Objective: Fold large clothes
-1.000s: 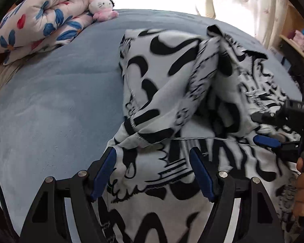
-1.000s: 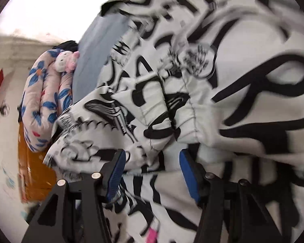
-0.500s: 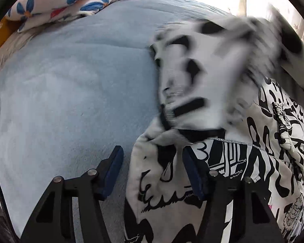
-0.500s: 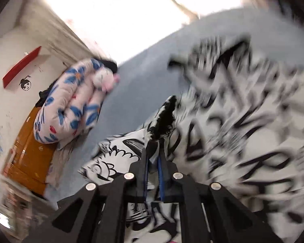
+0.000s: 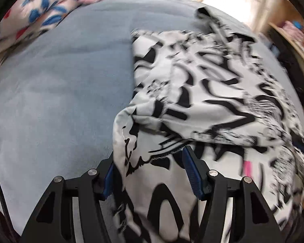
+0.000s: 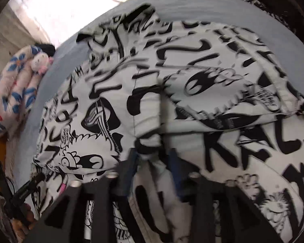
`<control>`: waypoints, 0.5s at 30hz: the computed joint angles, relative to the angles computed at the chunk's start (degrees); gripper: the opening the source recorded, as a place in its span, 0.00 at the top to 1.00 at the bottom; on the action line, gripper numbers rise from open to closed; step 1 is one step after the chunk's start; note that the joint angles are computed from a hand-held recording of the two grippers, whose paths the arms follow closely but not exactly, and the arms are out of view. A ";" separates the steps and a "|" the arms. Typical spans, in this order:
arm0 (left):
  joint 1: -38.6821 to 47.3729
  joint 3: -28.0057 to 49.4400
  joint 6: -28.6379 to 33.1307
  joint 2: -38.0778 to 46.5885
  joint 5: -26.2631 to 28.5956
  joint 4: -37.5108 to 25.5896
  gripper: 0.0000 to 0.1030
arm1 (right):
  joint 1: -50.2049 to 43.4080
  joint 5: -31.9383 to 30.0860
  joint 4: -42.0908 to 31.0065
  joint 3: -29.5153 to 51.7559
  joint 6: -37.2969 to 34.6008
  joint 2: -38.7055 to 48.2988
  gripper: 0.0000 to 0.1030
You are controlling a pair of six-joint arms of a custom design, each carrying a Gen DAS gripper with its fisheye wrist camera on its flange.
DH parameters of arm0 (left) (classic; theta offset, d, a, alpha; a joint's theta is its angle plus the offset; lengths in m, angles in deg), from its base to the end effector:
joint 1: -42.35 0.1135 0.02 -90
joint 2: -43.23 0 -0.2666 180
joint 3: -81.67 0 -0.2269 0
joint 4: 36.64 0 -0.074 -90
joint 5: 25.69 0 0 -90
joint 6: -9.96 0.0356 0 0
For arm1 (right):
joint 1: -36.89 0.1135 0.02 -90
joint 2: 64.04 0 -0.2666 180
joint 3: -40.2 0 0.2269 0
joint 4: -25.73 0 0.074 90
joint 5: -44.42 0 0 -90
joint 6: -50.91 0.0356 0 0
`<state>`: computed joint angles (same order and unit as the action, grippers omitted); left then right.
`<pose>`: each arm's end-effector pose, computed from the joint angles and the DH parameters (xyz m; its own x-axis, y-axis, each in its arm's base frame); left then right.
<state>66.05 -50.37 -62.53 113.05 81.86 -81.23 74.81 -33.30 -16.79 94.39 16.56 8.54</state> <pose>0.1707 0.0632 0.1803 -0.8826 -0.0742 -0.4642 -0.0077 0.9896 -0.1434 0.1690 0.1221 0.2012 -0.8174 0.3858 -0.4278 0.2763 0.9142 0.2965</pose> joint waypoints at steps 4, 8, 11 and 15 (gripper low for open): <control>3.99 7.73 2.89 1.42 5.27 -6.78 0.38 | -4.57 -0.98 -0.92 4.16 -5.56 -0.09 0.42; 2.08 15.84 -2.18 10.23 5.51 -2.00 0.36 | -11.40 -5.27 2.64 8.32 -14.23 7.77 0.42; -0.90 24.50 -6.77 22.76 4.90 1.33 0.36 | -16.20 -10.74 5.87 11.82 -18.09 16.55 0.42; -4.51 34.68 -10.12 37.39 1.64 0.37 0.36 | -17.58 -15.08 9.67 12.76 -18.15 23.38 0.42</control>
<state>61.53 -15.70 -72.65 150.43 83.50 -80.86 57.23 -48.38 -7.12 107.16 -1.59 31.92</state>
